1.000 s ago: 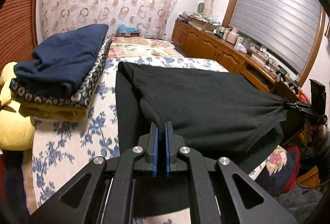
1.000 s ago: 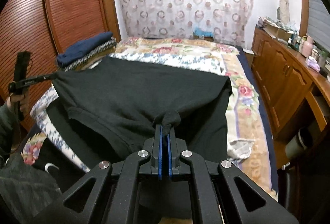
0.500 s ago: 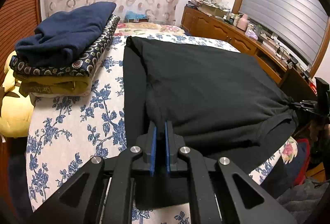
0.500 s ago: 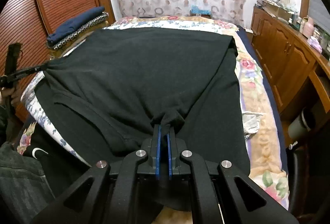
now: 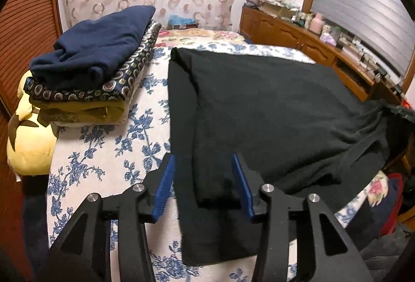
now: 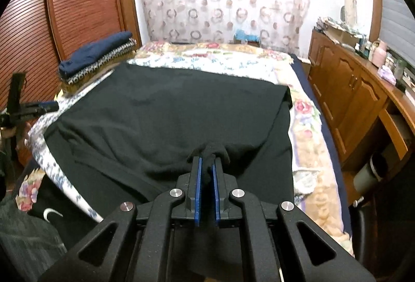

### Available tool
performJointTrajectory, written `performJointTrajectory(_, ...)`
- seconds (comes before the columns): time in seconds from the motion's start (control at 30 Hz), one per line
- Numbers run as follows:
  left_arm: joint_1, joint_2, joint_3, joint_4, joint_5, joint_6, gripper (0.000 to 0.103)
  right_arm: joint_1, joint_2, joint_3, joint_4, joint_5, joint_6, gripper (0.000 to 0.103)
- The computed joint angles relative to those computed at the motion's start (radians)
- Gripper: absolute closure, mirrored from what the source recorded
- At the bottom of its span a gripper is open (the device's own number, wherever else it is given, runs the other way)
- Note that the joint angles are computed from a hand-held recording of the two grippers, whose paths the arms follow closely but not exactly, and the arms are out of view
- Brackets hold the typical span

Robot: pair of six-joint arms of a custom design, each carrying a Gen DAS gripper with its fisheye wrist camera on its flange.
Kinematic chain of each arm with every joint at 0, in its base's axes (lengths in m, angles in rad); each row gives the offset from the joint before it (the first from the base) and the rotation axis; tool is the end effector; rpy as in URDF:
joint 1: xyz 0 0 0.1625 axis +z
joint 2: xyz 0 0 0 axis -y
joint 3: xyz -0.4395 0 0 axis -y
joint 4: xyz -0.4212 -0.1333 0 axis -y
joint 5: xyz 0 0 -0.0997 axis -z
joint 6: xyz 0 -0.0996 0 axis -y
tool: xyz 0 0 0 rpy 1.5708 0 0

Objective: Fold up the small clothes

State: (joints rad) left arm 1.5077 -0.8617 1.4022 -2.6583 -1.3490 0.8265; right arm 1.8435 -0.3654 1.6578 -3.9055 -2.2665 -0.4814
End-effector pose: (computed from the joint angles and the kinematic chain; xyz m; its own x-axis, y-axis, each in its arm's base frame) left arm 0.1055 -0.7913 0.2482 -0.6248 0.5913 -0.5099 0.7579 0.6162 -0.2142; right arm 0.2400 -0.6001 -0.0379 -0.7245 0.0644 0.6863 -0.5317 0.5815 -0.6158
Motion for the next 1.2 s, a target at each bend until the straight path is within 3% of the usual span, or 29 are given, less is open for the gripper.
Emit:
performJointTrajectory(0.13, 0.004, 0.016, -0.015, 0.011, 0.027, -0.015, 0.052, 0.015, 0.004, -0.002, -0.001, 0.006, -0.013, 0.092)
performJointTrajectory(0.27, 0.01, 0.031, -0.03, 0.029, 0.049, -0.034, 0.049, 0.027, 0.002, 0.012, -0.019, 0.013, -0.038, 0.066)
performJointTrajectory(0.37, 0.016, 0.035, -0.03, 0.025, 0.041, -0.031, 0.042, 0.03, -0.004, 0.028, -0.047, 0.022, -0.06, 0.062)
performJointTrajectory(0.57, 0.013, 0.032, -0.006, -0.02, 0.047, -0.021, 0.039, 0.008, 0.034, -0.021, -0.039, -0.001, -0.106, 0.06)
performJointTrajectory(0.87, 0.014, 0.027, 0.01, -0.038, 0.035, -0.01, 0.04, -0.071, 0.103, -0.131, 0.06, -0.047, -0.07, 0.06)
performJointTrajectory(1.0, 0.021, 0.019, 0.002, 0.007, -0.006, -0.024, 0.054, -0.105, 0.097, -0.122, 0.09, -0.004, -0.015, 0.06)
performJointTrajectory(1.1, 0.024, 0.018, -0.003, 0.031, -0.023, -0.024, 0.069, -0.119, 0.098, -0.117, 0.06, 0.007, -0.016, 0.047)
performJointTrajectory(1.13, 0.024, 0.017, -0.004, 0.039, -0.028, -0.022, 0.077, -0.125, 0.1, -0.116, 0.048, 0.011, -0.013, 0.037)
performJointTrajectory(1.17, 0.023, 0.015, -0.002, 0.048, -0.032, -0.016, 0.079, -0.129, 0.096, -0.109, 0.059, 0.029, 0.001, 0.028)
performJointTrajectory(1.2, 0.023, 0.014, 0.0, 0.051, -0.034, -0.012, 0.081, -0.131, 0.101, -0.11, 0.047, 0.041, -0.022, 0.027)
